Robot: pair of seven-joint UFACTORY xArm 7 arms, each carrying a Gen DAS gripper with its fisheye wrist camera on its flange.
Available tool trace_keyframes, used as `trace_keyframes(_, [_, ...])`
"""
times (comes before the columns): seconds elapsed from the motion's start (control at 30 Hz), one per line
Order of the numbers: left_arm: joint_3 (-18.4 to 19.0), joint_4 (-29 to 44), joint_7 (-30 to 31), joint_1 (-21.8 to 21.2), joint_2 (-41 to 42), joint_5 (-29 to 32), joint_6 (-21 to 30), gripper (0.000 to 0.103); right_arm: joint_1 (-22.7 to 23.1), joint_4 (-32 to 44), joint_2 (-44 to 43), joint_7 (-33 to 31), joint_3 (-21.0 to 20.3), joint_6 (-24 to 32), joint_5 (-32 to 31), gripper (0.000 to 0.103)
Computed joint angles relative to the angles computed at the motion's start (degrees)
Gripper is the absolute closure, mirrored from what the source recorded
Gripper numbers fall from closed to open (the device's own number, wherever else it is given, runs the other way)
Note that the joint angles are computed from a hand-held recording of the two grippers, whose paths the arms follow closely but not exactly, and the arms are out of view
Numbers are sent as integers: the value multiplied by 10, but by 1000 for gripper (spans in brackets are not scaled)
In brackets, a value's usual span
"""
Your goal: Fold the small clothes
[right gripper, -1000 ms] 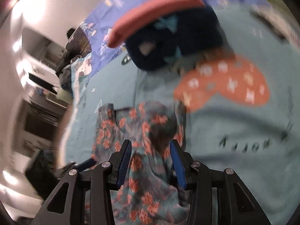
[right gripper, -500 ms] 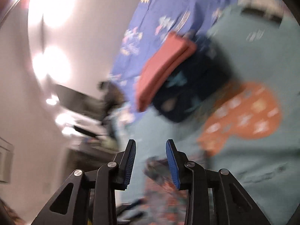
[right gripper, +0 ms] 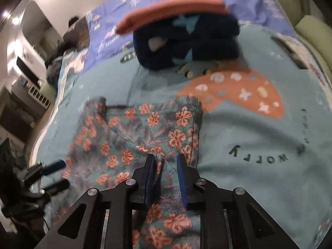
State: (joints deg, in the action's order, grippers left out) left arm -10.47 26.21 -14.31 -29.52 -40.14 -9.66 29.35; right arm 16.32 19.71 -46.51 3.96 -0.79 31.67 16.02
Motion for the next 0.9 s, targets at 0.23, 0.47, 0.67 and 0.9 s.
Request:
trace_keyframes(0.23, [1, -9, 1, -13, -30, -8, 10, 43, 33, -41, -125, -9, -8, 37, 15, 79])
trace_keyframes(0.47, [-4, -24, -7, -23, -66, -11, 50, 43, -46, -69, -231, 63, 6, 142, -22, 79])
trace_keyframes(0.67, [-15, -41, -14, -40, -116, -15, 76, 42, -3, -103, -420, 57, -27, 253, 18, 78])
trace_keyframes(0.9, [-19, -99, -31, -61, -196, -23, 108, 37, -46, -154, -523, 130, 15, 356, 6, 78])
